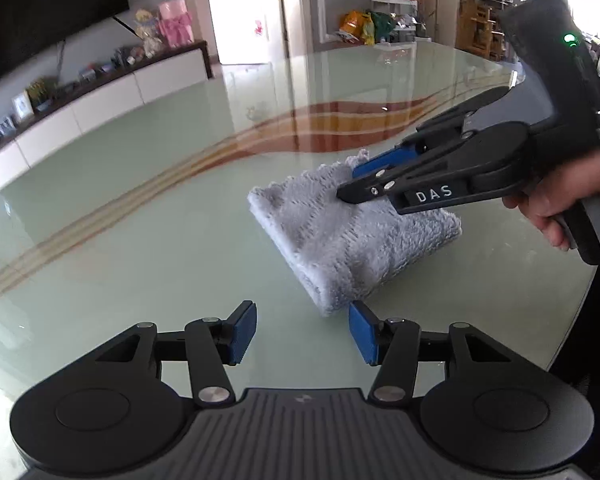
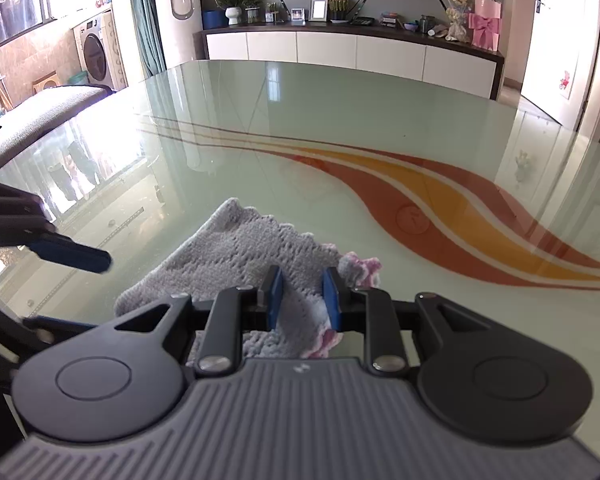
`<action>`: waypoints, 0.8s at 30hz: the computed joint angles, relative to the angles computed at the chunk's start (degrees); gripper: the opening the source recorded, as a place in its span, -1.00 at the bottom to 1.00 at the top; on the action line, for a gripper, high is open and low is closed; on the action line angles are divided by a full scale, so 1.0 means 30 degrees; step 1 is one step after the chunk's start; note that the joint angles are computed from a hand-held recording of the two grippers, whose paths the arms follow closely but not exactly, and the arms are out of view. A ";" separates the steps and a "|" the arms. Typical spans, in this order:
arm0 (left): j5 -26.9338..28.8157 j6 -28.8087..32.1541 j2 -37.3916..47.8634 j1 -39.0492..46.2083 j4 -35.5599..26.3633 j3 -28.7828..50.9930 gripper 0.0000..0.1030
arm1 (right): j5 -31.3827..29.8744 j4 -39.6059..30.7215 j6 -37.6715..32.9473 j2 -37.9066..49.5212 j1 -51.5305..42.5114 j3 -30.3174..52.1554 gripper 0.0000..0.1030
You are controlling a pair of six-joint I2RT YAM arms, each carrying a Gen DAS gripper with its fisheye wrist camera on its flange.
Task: Fold towel
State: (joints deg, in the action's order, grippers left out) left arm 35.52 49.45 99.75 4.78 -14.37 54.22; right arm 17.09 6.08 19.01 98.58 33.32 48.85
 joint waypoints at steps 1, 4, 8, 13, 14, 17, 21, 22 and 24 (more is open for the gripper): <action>0.0542 -0.0415 -0.0240 0.0091 -0.0138 -0.0007 0.07 | -0.0048 -0.0386 -0.0003 -0.0386 -0.0027 -0.0017 -0.55; 0.2216 -0.1150 -0.0265 -0.0284 -0.0425 0.0545 0.07 | -0.0096 -0.0469 0.0010 -0.0342 -0.0075 0.0088 -0.55; 0.2285 -0.0199 0.0594 -0.1275 -0.1211 0.1424 -0.01 | -0.0671 -0.0157 0.0209 -0.0358 -0.0456 -0.0051 -0.55; 0.2674 0.1496 0.2388 -0.1211 -0.3937 0.2900 -0.02 | -0.0601 -0.0095 0.0151 -0.0156 -0.0455 0.0082 -0.55; 0.2229 0.1395 0.2711 -0.1282 -0.4067 0.3075 -0.02 | -0.0580 -0.0083 0.0137 -0.0114 -0.0450 0.0109 -0.55; 0.2255 0.1487 0.3233 -0.1014 -0.4484 0.3435 -0.04 | -0.0652 -0.0169 0.0044 0.0028 -0.0529 0.0301 -0.55; 0.2862 0.2293 0.2402 -0.0259 -0.5444 0.3199 -0.05 | -0.0647 0.0053 0.0086 0.0097 -0.0479 0.0157 -0.55; 0.3401 0.2150 0.2094 -0.0056 -0.5160 0.3079 -0.05 | -0.0638 0.0091 0.0082 0.0131 -0.0491 0.0166 -0.55; 0.3811 0.1756 0.1963 0.0053 -0.4039 0.2903 0.07 | -0.0485 0.0247 0.0195 0.0204 -0.0336 0.0068 -0.55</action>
State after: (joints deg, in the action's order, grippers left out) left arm 46.95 54.72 105.64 4.94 -26.49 62.93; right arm 15.64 6.82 19.60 99.19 32.31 49.06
